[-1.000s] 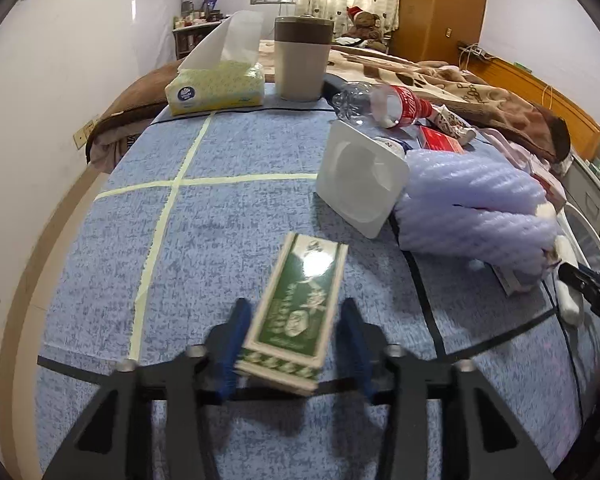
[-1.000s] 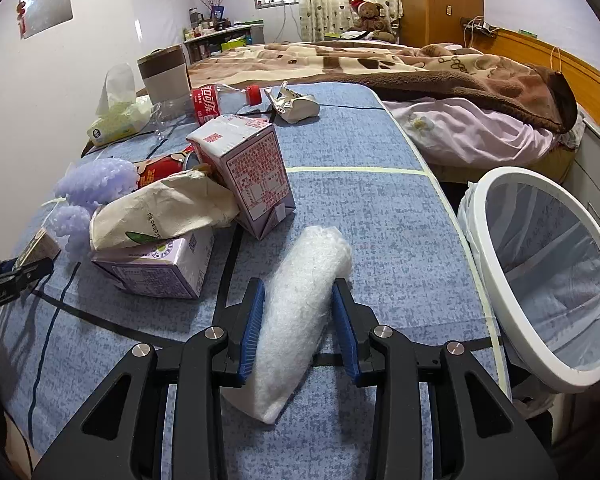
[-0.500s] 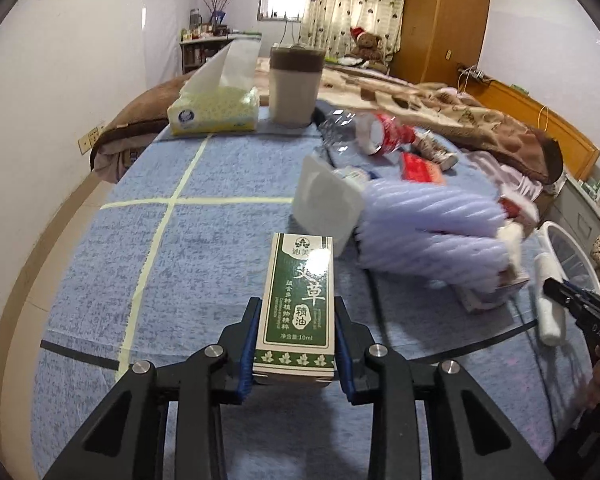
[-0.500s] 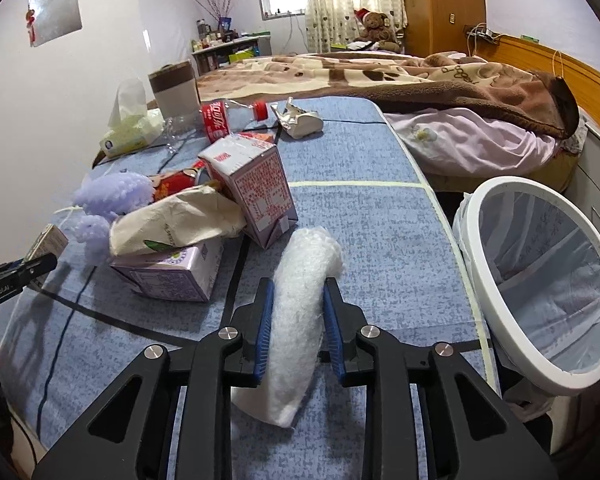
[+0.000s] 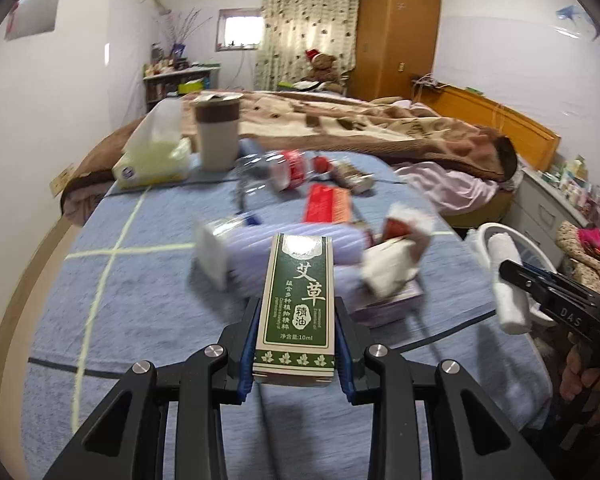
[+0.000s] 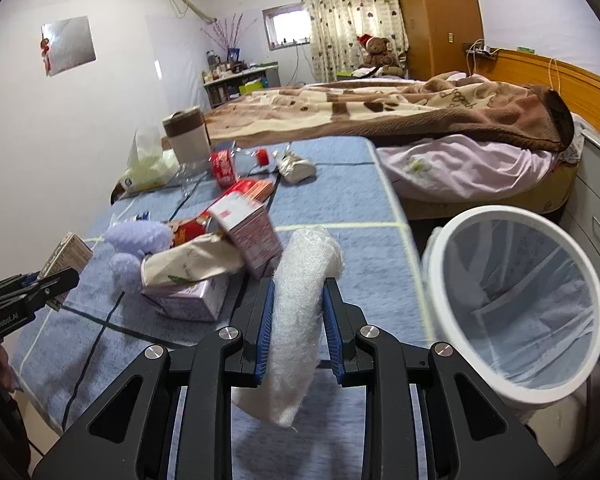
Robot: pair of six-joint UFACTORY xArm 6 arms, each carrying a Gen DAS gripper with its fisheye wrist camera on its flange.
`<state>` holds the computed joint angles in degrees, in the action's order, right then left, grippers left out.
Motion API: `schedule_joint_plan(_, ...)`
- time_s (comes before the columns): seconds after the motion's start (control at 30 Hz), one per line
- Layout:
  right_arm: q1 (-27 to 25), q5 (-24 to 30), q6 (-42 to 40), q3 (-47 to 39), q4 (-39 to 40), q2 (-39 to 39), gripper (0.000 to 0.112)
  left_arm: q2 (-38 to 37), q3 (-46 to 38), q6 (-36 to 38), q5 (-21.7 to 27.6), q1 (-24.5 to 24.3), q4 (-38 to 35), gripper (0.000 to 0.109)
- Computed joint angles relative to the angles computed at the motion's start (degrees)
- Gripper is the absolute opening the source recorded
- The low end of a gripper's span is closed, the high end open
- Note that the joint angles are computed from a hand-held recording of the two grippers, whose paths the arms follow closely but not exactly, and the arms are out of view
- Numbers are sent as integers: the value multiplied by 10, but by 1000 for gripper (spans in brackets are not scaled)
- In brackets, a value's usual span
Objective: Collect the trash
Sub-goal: 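Carry the green box and white foam sleeve with both tools over the wastebasket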
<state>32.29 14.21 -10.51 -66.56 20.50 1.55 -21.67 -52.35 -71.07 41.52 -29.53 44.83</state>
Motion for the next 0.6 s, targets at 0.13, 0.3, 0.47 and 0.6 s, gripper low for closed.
schedule_joint_plan(0.13,-15,-7,-25,8,24,-14,25,40,-47,-4,2,-24,11,33)
schedule_joint_plan(0.3,-34,-11,-58,14,50,-26,25,104,-121,-11,12,-55,28,33)
schedule_joint_plan(0.47,-58,-14,-79,15,66,-32,25,167,-188,-10,2,-73,30,33)
schedule_joint_plan(0.6,-79,-14,-81,11,67,-32,25,218,-245,0,-6,-83,26,33)
